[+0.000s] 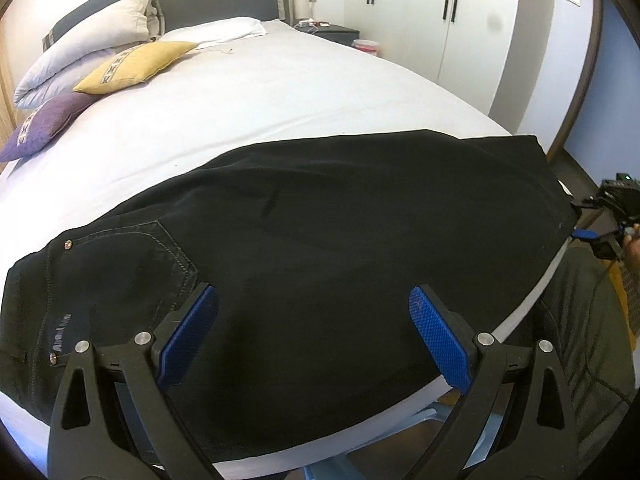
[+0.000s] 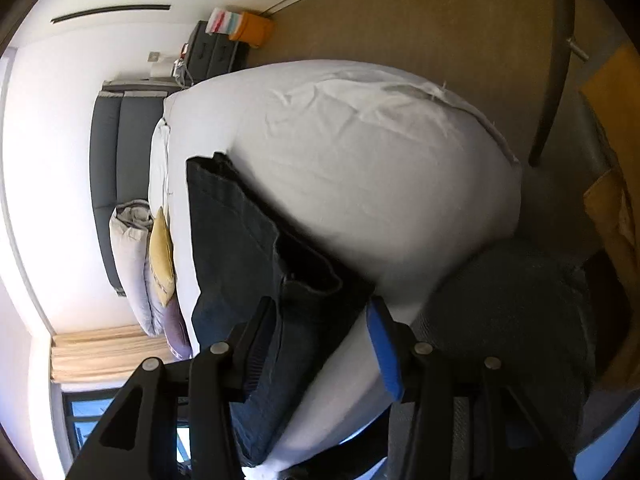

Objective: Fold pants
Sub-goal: 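Smooth the folded jeans with the right tool near the bed edge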

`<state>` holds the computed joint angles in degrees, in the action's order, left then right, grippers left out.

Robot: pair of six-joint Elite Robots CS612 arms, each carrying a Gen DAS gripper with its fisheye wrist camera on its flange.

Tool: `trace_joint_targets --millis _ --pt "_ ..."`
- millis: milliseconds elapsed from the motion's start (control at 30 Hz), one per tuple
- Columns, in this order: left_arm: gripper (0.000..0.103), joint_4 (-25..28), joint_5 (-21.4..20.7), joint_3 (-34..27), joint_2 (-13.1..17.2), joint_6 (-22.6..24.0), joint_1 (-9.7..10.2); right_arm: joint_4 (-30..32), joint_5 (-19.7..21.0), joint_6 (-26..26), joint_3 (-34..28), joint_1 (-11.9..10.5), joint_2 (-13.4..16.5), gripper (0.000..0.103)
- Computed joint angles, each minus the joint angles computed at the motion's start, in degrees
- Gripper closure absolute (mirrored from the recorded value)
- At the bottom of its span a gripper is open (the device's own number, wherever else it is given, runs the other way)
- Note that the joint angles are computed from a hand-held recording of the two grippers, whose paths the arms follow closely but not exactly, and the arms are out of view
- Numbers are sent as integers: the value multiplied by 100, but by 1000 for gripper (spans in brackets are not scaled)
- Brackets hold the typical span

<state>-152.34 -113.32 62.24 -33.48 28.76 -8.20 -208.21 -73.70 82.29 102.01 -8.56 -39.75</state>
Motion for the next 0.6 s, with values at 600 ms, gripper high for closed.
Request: trace_joint_targets --millis 600 --pt "5 1 -29 106 -42 -25 16 -1289 284 803 -16 -33 159 45"
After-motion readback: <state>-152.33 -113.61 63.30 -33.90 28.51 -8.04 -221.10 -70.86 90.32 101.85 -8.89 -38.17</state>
